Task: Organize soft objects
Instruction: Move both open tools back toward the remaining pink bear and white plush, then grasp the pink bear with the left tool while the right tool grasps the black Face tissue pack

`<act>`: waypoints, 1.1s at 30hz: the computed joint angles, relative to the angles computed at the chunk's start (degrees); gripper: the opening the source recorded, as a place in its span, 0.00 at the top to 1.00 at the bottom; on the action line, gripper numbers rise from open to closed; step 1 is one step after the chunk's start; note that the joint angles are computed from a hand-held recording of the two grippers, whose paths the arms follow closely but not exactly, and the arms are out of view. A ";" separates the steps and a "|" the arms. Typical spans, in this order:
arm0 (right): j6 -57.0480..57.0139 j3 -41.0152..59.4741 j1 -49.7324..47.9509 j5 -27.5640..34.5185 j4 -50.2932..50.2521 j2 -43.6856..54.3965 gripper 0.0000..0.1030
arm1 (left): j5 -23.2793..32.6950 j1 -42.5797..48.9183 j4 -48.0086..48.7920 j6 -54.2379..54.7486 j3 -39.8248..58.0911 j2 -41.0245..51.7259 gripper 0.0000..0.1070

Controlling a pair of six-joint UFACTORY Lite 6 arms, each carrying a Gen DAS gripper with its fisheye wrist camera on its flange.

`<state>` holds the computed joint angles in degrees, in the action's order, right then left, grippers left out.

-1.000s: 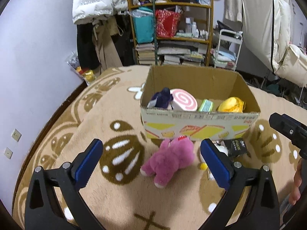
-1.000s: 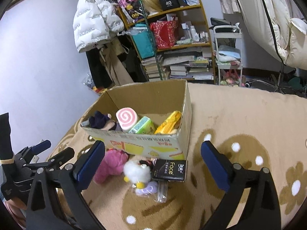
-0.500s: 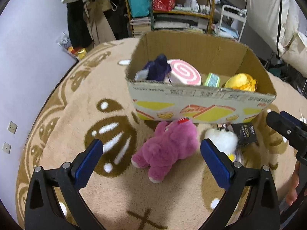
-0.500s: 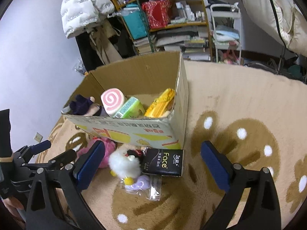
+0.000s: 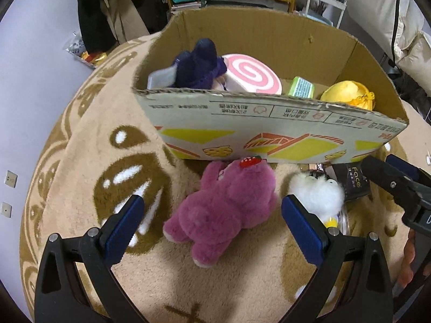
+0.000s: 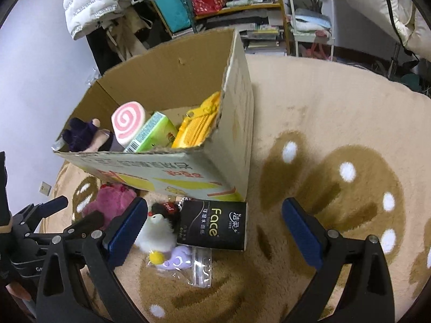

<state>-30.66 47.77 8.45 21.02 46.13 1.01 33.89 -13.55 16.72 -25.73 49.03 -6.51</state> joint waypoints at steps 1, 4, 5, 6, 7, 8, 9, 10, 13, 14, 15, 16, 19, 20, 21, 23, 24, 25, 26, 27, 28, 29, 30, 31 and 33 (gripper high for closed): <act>-0.20 0.38 0.13 -0.11 0.25 0.99 0.00 | -0.24 0.05 -0.20 0.26 0.49 1.16 0.06; -0.21 1.10 0.58 -0.29 0.61 3.16 0.00 | -0.73 0.02 -0.10 0.43 1.53 3.91 0.06; -0.18 1.25 0.68 -0.33 0.52 3.75 0.00 | -0.84 -0.09 -0.17 0.49 1.95 4.81 0.06; -0.08 1.28 0.86 -0.52 0.37 4.28 0.00 | -0.99 -0.05 -0.41 0.80 2.27 5.62 0.06; 0.21 1.64 1.03 -0.78 0.01 5.19 0.00 | -1.17 0.05 -0.69 1.18 2.62 6.49 0.06; 0.54 1.87 1.11 -0.78 -0.41 5.79 0.00 | -1.32 0.15 -0.85 1.50 2.85 7.06 0.06; 1.09 2.18 1.26 -0.77 -0.98 6.36 0.00 | -1.47 0.20 -0.93 1.75 3.14 7.84 0.06; 1.74 2.53 1.45 -0.87 -1.61 7.07 0.00 | -1.49 0.16 -0.88 1.79 3.35 8.39 0.06; 3.61 3.67 1.69 -0.94 -3.24 8.84 0.00 | -1.50 0.20 -0.83 1.87 4.28 10.56 0.06; 3.47 3.91 1.60 -0.79 -3.06 9.28 0.00 | -1.09 -0.26 -0.96 1.50 4.87 11.22 0.06; 3.51 4.07 1.53 -0.74 -3.07 9.64 0.00 | -1.00 -0.14 -1.48 1.90 5.30 12.02 0.06; 3.50 4.12 1.44 -0.76 -3.17 9.90 0.00 | -0.92 -0.14 -1.83 2.02 5.73 12.74 0.06; 4.17 4.57 1.35 -0.67 -4.37 10.53 0.00 | -0.83 0.61 -3.73 3.72 6.95 14.70 0.06; 4.84 4.84 1.55 -0.72 -4.95 10.79 0.00 | -0.87 0.84 -4.29 4.23 7.25 15.12 0.06; 5.34 4.94 1.67 -0.82 -5.45 10.92 0.00 | -0.93 1.03 -4.59 4.54 7.44 15.43 0.06; 5.56 4.83 1.71 -0.95 -5.75 10.98 0.00 | -1.13 1.45 -5.05 5.02 7.83 16.02 0.06; 6.00 4.84 1.85 -1.02 -6.15 11.05 0.00 | -1.34 1.66 -5.22 5.17 7.80 16.11 0.06; 6.70 4.70 2.16 -1.22 -6.79 10.96 0.00 | -1.61 1.98 -5.29 5.48 7.68 16.21 0.06; 7.38 4.55 2.46 -1.44 -7.50 10.88 0.00 | -1.75 2.00 -5.17 5.42 7.75 16.40 0.06; 8.32 4.53 2.75 -1.62 -8.55 10.87 0.00 | -2.08 1.89 -4.85 5.10 7.60 16.74 0.06; 9.80 4.52 3.17 -1.73 -10.07 10.82 0.00 | -1.79 1.73 -4.17 4.52 8.02 17.53 0.06; 10.56 4.67 3.34 -1.63 -10.83 10.98 0.00 | -2.04 1.66 -4.11 4.46 7.85 17.91 0.06; 10.79 4.73 3.41 -1.49 -10.99 11.06 0.00 | -2.28 1.46 -4.11 4.09 7.95 18.73 0.06; 10.66 4.53 3.35 -1.43 -10.85 10.90 0.00 | -3.19 0.83 -3.99 2.92 7.41 19.21 0.06; 11.77 4.38 3.49 -1.44 -12.06 10.73 0.01 | -3.80 1.25 -5.47 3.63 7.53 19.75 0.06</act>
<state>-18.89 52.15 11.94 19.58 34.07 11.73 30.10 -12.30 11.24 -22.09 56.56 13.24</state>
